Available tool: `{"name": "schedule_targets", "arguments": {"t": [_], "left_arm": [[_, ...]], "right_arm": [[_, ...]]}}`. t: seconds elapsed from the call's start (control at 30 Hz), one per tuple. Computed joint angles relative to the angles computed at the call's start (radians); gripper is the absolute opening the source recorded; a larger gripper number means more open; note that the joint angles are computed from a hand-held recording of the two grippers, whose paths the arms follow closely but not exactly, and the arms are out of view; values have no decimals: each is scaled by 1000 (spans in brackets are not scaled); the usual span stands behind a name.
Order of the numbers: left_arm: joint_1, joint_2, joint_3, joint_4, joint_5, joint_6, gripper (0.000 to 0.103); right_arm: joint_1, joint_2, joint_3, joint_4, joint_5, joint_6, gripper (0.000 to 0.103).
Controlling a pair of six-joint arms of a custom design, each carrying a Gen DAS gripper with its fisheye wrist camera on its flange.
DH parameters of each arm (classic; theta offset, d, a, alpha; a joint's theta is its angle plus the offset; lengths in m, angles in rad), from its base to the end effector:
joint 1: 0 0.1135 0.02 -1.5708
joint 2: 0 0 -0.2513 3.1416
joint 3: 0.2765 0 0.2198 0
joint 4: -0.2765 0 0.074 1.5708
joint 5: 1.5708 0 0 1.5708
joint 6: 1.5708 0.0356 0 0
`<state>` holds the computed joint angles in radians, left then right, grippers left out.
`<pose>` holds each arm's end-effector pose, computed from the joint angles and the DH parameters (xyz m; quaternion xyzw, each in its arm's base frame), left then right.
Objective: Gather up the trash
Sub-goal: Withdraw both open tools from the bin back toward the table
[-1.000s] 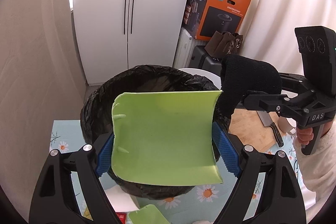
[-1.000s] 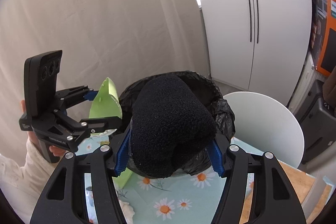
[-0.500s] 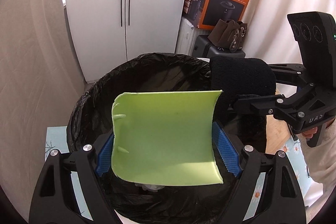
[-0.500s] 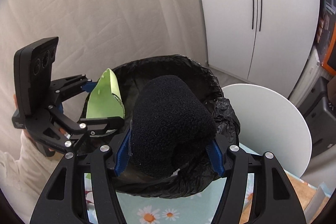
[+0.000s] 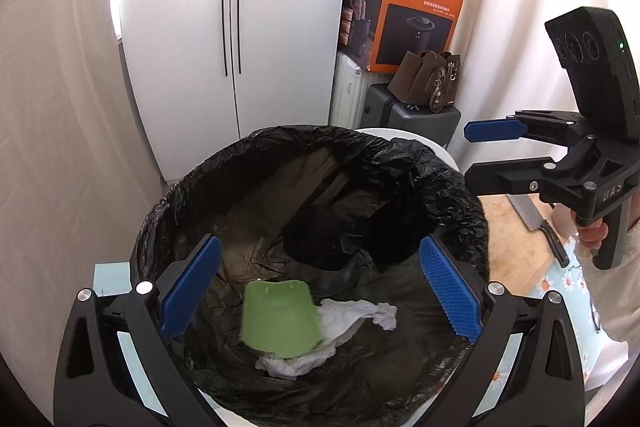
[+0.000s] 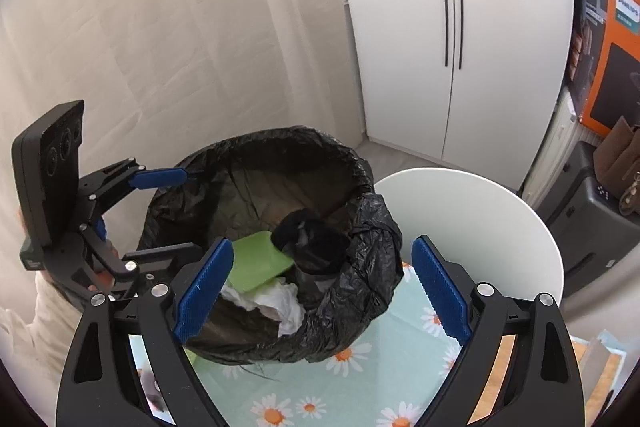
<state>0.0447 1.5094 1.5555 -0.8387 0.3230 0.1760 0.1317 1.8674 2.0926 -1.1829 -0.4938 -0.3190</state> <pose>0.2889 0.0016 0.3573 0.1208 0.9072 -0.1066 0.3885 0.3416 0.0623 0.3734 -0.2785 0.8846 0.2046 0.3131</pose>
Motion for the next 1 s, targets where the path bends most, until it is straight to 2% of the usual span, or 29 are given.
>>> {"name": "schedule_targets", "arguments": {"t": [0.13, 0.23, 0.33, 0.43, 0.73, 1.0], "left_arm": [[15, -47, 24, -46, 21, -19, 97], [17, -85, 48, -95, 15, -23, 97], [30, -125, 80, -155, 50, -29, 97], [38, -162, 104, -211, 43, -39, 97], [99, -284, 159, -392, 50, -5, 97], [141, -389, 148, -526, 33, 43, 97]], "right_arm": [[-18, -90, -64, -14, 21, -21, 87], [-20, -118, -53, -39, 43, -29, 87], [-31, -188, -95, -52, 50, -50, 87], [-53, -243, -102, -92, 34, -68, 87], [-105, -410, -168, -198, 5, -126, 88], [-55, -558, -305, -242, 47, -178, 89]]}}
